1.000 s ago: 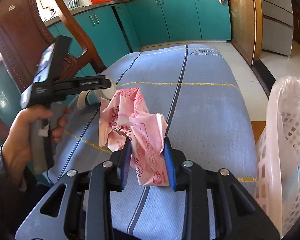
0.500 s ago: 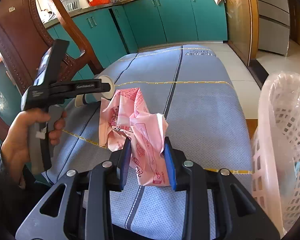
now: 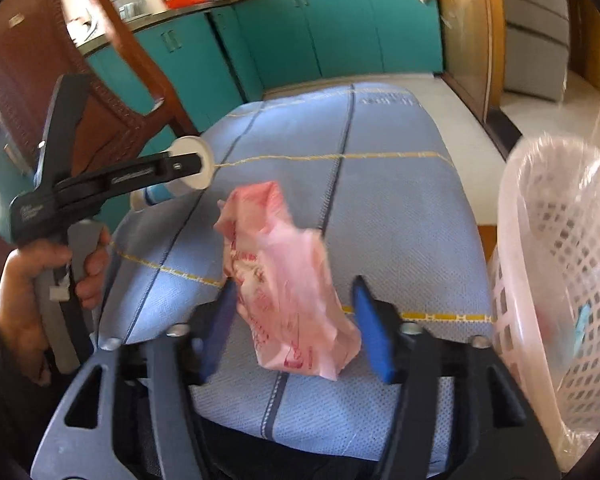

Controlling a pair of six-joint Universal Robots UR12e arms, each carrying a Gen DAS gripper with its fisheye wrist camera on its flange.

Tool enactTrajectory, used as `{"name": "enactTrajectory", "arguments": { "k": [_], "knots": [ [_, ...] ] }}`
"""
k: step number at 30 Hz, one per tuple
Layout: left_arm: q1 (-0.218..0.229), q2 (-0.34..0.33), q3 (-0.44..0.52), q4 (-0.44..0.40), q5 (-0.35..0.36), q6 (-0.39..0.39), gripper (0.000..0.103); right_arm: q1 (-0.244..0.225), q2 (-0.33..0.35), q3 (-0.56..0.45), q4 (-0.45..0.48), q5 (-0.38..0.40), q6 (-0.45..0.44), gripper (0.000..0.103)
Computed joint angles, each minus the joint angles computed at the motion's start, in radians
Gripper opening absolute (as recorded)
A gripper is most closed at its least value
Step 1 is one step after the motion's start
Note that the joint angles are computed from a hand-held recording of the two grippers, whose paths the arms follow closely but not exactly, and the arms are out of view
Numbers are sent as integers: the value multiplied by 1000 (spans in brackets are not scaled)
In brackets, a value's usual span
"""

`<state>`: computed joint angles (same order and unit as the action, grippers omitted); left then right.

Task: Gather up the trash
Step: 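Lift the pink bag with the right tool while the left tool holds the cup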

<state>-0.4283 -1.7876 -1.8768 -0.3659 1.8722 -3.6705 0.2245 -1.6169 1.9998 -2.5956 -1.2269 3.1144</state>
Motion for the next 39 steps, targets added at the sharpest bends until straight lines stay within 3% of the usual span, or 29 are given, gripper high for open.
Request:
{"name": "enactTrajectory", "arguments": {
  "k": [5,8,10,12,15,22,26,28,31,35,39],
  "knots": [
    [7,9,-10,7,-13,-10,88,4,6,-8,-43,-35,-1,68],
    [11,10,-13,8,-19,-10,88,25,7,-11,-97,-68,-96,68],
    [11,11,-13,5,-20,-15,88,29,4,-11,-113,-30,-165,68],
    [13,13,-15,7,-26,-22,88,35,9,-23,-79,2,-231,68],
    [13,12,-13,4,-26,-19,88,55,36,-45,-36,-34,-301,68],
    [16,14,-14,1,-35,-17,88,45,74,-70,9,-77,-199,68],
    [17,12,-10,-5,-43,-16,88,-4,61,-77,79,69,-60,69],
    [16,10,-8,-5,-44,-13,88,-15,52,-76,96,100,-15,71],
    [15,9,-7,-6,-45,-10,88,-3,36,-77,74,55,-35,74],
    [16,10,-8,-7,-44,-13,88,51,41,-86,7,-81,-179,77],
    [16,10,-8,-5,-44,-16,88,92,58,-93,-11,-143,-322,77]
  ]
}}
